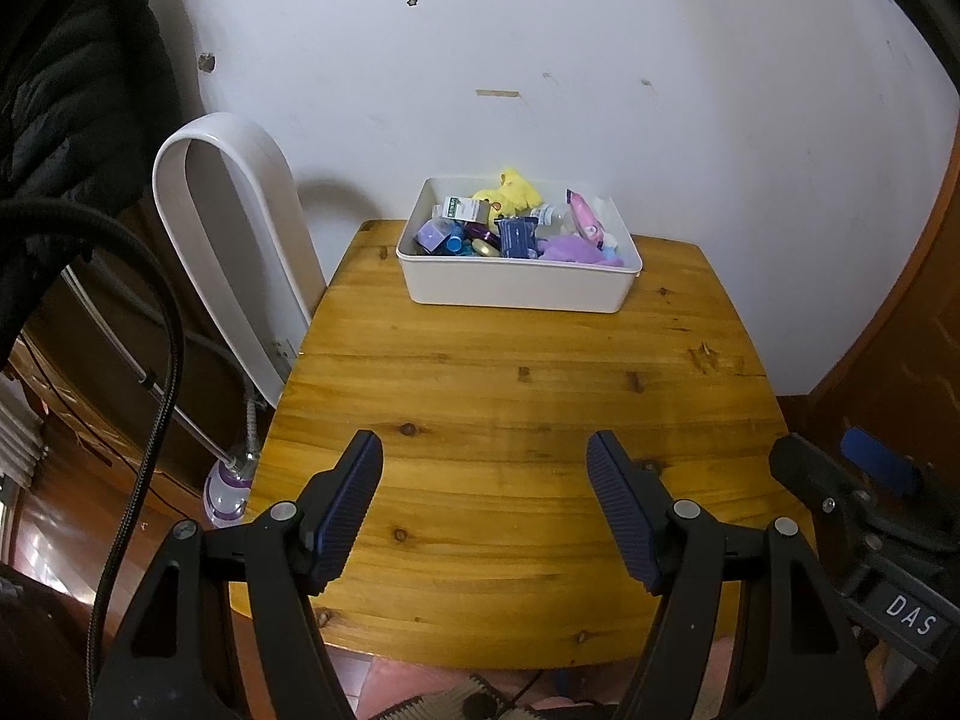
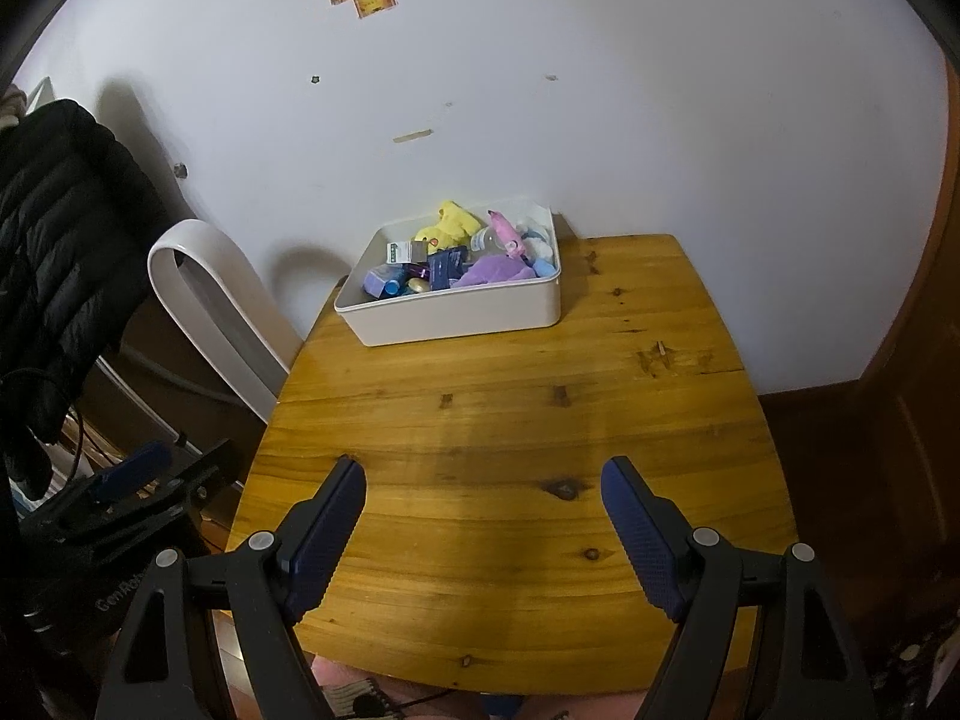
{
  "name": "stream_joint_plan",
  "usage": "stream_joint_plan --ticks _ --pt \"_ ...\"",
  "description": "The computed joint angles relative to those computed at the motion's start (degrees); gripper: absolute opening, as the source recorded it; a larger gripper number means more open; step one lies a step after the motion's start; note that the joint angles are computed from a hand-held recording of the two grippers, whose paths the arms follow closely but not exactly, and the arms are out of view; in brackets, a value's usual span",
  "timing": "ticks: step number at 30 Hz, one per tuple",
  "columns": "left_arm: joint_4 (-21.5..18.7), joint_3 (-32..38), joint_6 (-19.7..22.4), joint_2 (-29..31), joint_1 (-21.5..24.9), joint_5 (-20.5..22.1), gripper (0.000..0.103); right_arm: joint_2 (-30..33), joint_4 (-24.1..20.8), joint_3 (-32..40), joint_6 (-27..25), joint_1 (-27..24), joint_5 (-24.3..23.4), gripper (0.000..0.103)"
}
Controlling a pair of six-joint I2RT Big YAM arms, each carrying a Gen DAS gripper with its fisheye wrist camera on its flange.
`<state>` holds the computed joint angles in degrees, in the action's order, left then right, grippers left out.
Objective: Organize objects
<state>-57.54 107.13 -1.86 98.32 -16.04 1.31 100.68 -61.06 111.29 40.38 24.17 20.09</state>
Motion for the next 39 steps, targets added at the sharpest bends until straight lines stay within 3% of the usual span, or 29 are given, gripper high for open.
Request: stream_joint_plan --ticks 9,39 --pt "1.9 -1.4 -0.3 -1.0 0.2 0.6 0.074 -0.2 0.3 -0.3 0.2 -0.1 -0.3 0.082" --pt "0.3 -0.4 -0.1 -0.2 -0.1 0.1 0.074 -0.1 0.2 -0.3 0.5 -0.1 -0.2 0.082"
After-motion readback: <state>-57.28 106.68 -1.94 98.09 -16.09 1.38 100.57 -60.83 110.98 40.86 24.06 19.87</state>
